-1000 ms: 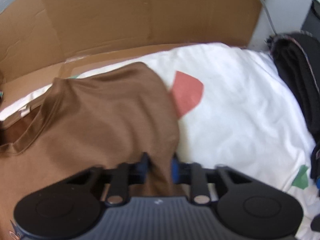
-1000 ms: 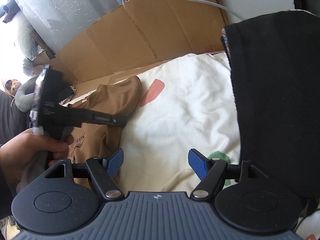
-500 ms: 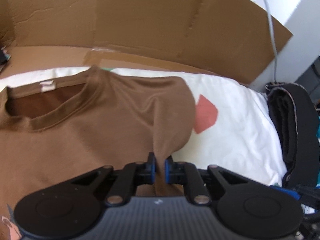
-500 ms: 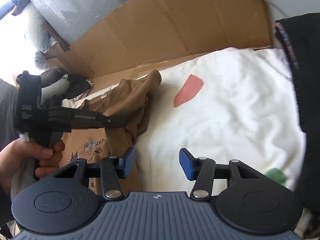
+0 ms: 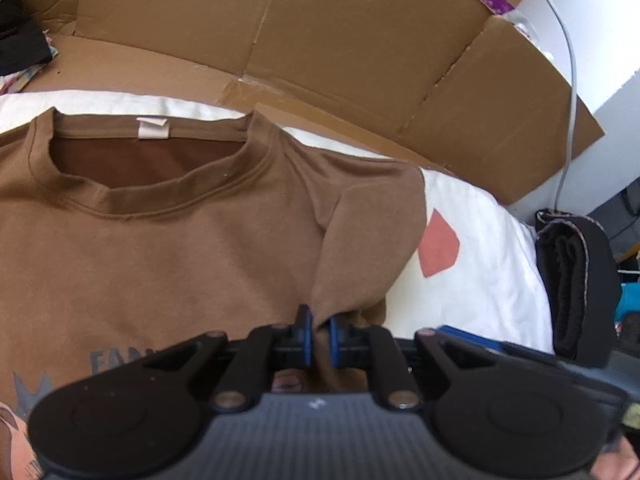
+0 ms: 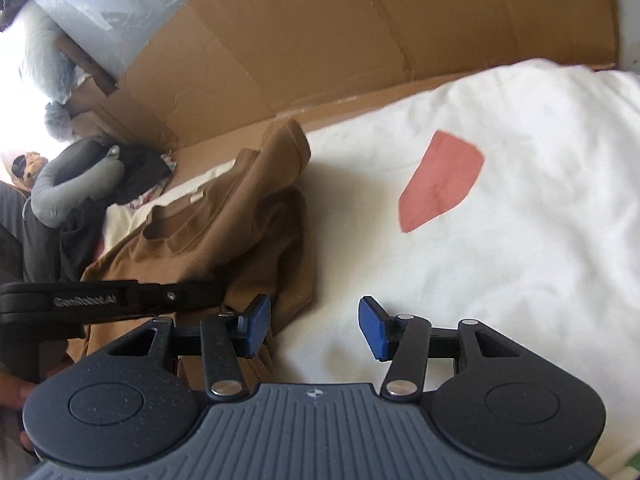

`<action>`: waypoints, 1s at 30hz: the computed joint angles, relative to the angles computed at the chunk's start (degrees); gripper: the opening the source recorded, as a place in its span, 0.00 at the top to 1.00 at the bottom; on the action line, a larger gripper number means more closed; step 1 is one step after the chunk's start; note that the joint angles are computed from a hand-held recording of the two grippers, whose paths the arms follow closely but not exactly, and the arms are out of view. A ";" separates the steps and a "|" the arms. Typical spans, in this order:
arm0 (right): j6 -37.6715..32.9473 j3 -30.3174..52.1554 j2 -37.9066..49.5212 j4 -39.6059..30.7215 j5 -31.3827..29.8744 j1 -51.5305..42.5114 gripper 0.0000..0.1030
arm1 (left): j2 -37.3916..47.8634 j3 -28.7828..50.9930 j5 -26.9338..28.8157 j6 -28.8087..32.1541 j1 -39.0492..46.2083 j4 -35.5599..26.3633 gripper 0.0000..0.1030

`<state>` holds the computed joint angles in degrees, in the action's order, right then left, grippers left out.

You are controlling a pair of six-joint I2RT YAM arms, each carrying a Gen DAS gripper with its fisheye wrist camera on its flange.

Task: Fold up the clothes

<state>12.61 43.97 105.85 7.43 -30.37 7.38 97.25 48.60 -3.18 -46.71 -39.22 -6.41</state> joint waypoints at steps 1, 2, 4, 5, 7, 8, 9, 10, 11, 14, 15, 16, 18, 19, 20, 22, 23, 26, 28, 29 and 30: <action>0.17 0.21 0.45 0.30 0.39 0.48 0.49 | -0.04 -0.36 0.13 -0.14 0.17 0.59 0.91; 0.34 0.42 0.91 0.61 0.78 0.95 0.49 | -0.10 -0.73 0.27 -0.27 0.35 1.19 0.91; 0.70 0.89 1.87 1.18 1.60 1.88 0.51 | -0.05 -1.65 0.65 -0.39 0.60 2.63 0.91; 1.01 1.28 2.49 1.42 2.17 2.31 0.54 | 0.06 -2.03 0.90 -0.48 0.75 3.27 0.91; 1.53 2.37 3.99 1.89 3.15 3.27 0.61 | 0.29 -2.65 1.45 -0.87 1.10 4.42 0.91; 1.89 2.84 4.52 2.15 3.62 3.61 0.66 | 0.35 -2.91 1.67 -1.10 1.21 5.01 0.91; 2.36 3.35 4.97 2.31 4.04 4.06 0.74 | 0.45 -3.12 1.86 -1.23 1.28 5.61 0.91; 2.30 4.04 5.46 2.00 4.17 4.55 0.81 | 0.13 -3.56 1.98 -1.16 1.42 5.98 0.91; 1.43 4.73 5.88 1.27 3.99 5.01 0.97 | -0.12 -3.89 2.01 -1.04 1.48 6.25 0.91; -1.55 4.52 5.24 0.84 4.76 6.31 0.99 | 0.08 -4.28 2.43 -1.58 1.65 7.23 0.91; -1.90 4.17 4.62 0.65 4.90 6.13 1.00 | 0.02 -4.38 2.49 -1.76 1.65 7.41 0.91; -2.33 3.91 3.99 0.30 5.00 5.86 1.00 | -0.07 -4.46 2.45 -1.82 1.60 7.53 0.91; -3.79 3.82 2.60 -1.33 5.07 4.74 1.00 | -0.27 -4.49 2.22 -1.65 1.37 7.66 0.91; -4.70 3.76 1.77 -2.16 5.16 4.02 1.00 | -0.37 -4.37 1.92 -1.24 1.09 7.59 0.91; -5.48 3.71 1.05 -2.93 5.21 3.25 1.00 | -0.48 -4.26 1.66 -1.00 0.84 7.56 0.90; -7.18 4.03 -0.10 -4.87 5.80 1.55 1.00 | -0.46 -3.81 1.34 -1.23 0.40 7.58 0.90; -8.03 4.28 -0.56 -5.85 6.16 0.65 1.00 | -0.25 -3.44 1.20 -1.56 0.19 7.60 0.90; -9.84 5.22 -1.43 -8.22 6.89 -2.53 1.00 | 1.12 -1.39 0.78 -2.33 -0.47 6.84 0.90; -10.92 6.23 -1.52 -9.58 6.80 -4.49 1.00 | 2.19 -0.11 0.69 -2.58 -0.90 6.89 0.90; -11.51 6.62 -1.61 -10.12 6.83 -5.31 1.00 | 2.82 0.64 0.58 -2.60 -1.15 6.84 0.90; -12.11 7.03 -1.71 -10.70 6.87 -6.10 1.00 | 3.49 1.46 0.47 -2.48 -1.43 6.67 0.90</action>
